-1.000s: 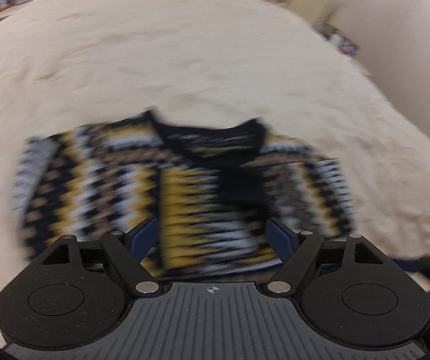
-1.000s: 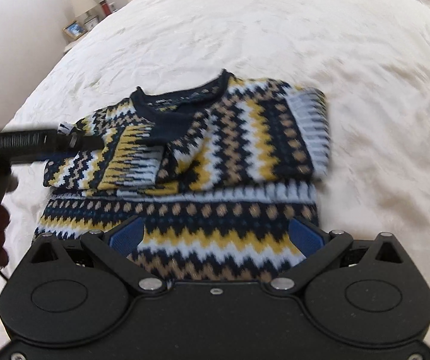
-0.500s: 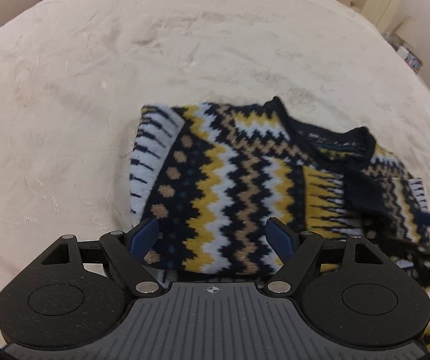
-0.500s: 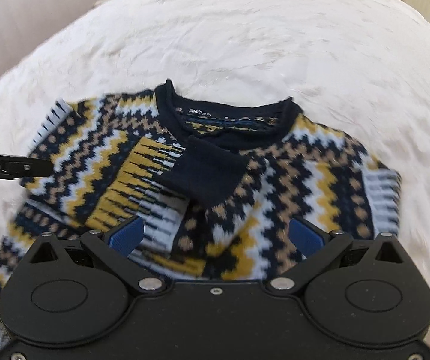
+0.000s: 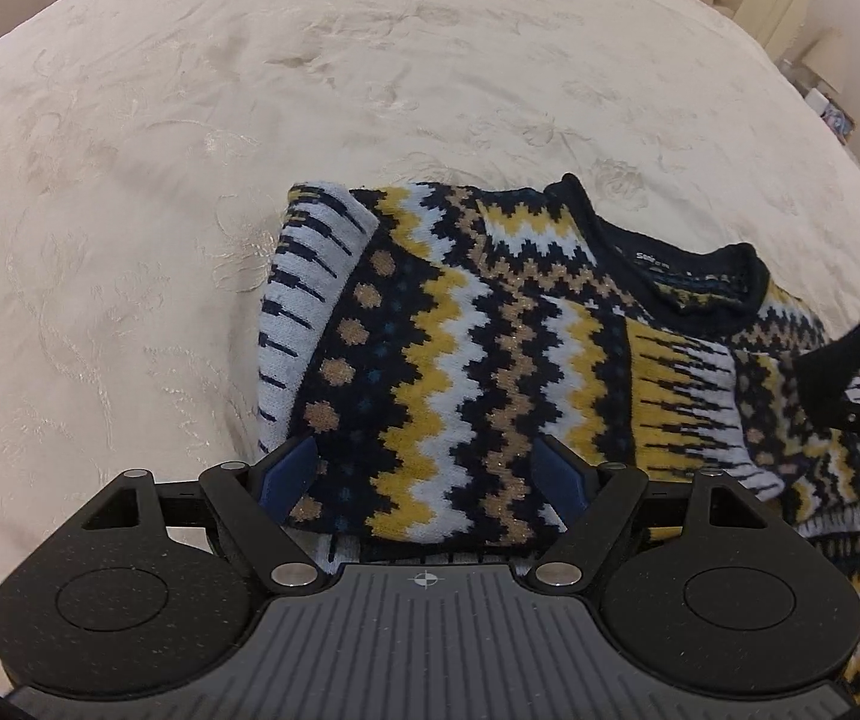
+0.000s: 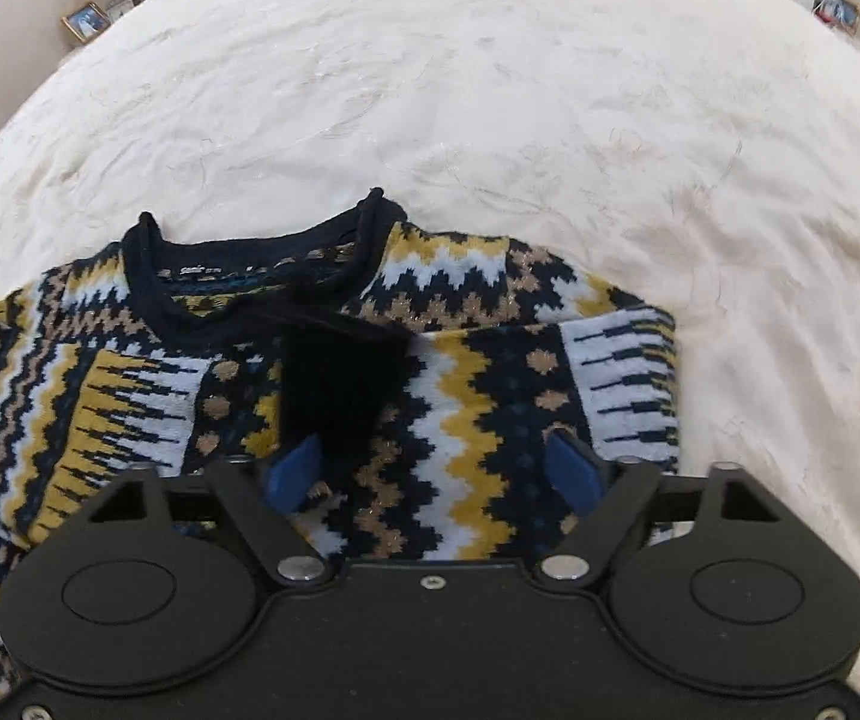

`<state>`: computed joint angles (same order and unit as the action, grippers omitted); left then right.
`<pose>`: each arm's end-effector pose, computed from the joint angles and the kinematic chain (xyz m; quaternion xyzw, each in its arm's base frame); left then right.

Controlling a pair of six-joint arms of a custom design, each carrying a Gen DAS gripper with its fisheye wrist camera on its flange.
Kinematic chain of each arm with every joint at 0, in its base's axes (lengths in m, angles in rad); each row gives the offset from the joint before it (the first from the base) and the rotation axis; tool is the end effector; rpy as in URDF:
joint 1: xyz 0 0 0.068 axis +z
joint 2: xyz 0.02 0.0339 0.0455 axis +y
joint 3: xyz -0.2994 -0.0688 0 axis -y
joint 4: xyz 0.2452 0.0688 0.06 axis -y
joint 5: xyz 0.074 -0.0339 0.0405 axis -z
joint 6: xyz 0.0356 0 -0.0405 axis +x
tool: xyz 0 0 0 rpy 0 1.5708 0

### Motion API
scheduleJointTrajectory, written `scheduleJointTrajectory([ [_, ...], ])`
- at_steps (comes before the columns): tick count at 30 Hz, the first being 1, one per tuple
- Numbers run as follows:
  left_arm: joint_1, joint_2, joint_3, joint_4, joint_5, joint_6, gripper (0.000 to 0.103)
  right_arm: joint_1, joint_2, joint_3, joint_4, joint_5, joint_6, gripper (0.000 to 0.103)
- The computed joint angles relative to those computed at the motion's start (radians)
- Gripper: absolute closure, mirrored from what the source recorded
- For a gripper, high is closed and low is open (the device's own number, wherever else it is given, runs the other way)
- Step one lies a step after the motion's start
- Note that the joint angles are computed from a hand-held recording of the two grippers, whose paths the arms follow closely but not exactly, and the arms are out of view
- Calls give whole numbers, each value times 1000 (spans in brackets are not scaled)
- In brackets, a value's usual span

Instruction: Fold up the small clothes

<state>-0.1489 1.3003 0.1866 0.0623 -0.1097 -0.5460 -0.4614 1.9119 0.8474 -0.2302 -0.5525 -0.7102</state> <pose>0.1552 -0.0193 0.1135 -0.2041 0.9433 -0.0375 0.2591 0.2948 -0.1257 0.1100 -0.1555 0.9409 0.1519 0.2597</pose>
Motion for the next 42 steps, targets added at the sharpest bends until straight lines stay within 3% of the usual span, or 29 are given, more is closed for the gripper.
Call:
scheduleJointTrajectory([
  [1,-3,-3,-1,-3,-2,-4,26,-11,13,15,-36,-28,-14,37],
  [8,-5,-33,-1,-34,-4,-10,26,-42,82,74,-146,-171,14,42],
  [12,-1,-42,-8,-39,0,-12,26,-13,57,49,-106,-131,16,45],
  [13,0,-44,-8,-41,2,-12,26,-1,39,24,-47,-95,50,51],
  [15,3,-51,-8,-48,5,-13,26,-5,21,10,17,-34,166,52],
  [17,4,-58,-10,-50,5,-13,26,-39,38,42,-22,-50,232,50],
  [23,9,-46,-14,-33,8,-13,26,-68,87,99,-130,-131,91,47],
  [29,7,-82,-10,-71,5,-12,26,-38,87,66,29,-90,161,34],
  [33,13,-118,-11,-102,2,-9,26,-27,116,96,19,-106,80,28],
  [35,12,-128,-12,-109,-3,-8,26,-24,153,154,-78,-110,24,34],
  [36,10,-132,-12,-112,-8,-8,26,-32,168,183,-140,-135,-6,53],
  [37,10,-137,-11,-117,-12,-7,26,-37,166,195,-176,-146,-20,84],
  [39,7,-148,-8,-125,-19,-8,26,-53,151,204,-231,-184,-48,87],
  [42,11,-165,4,-135,-26,1,26,-103,135,273,-453,-315,-148,88],
])
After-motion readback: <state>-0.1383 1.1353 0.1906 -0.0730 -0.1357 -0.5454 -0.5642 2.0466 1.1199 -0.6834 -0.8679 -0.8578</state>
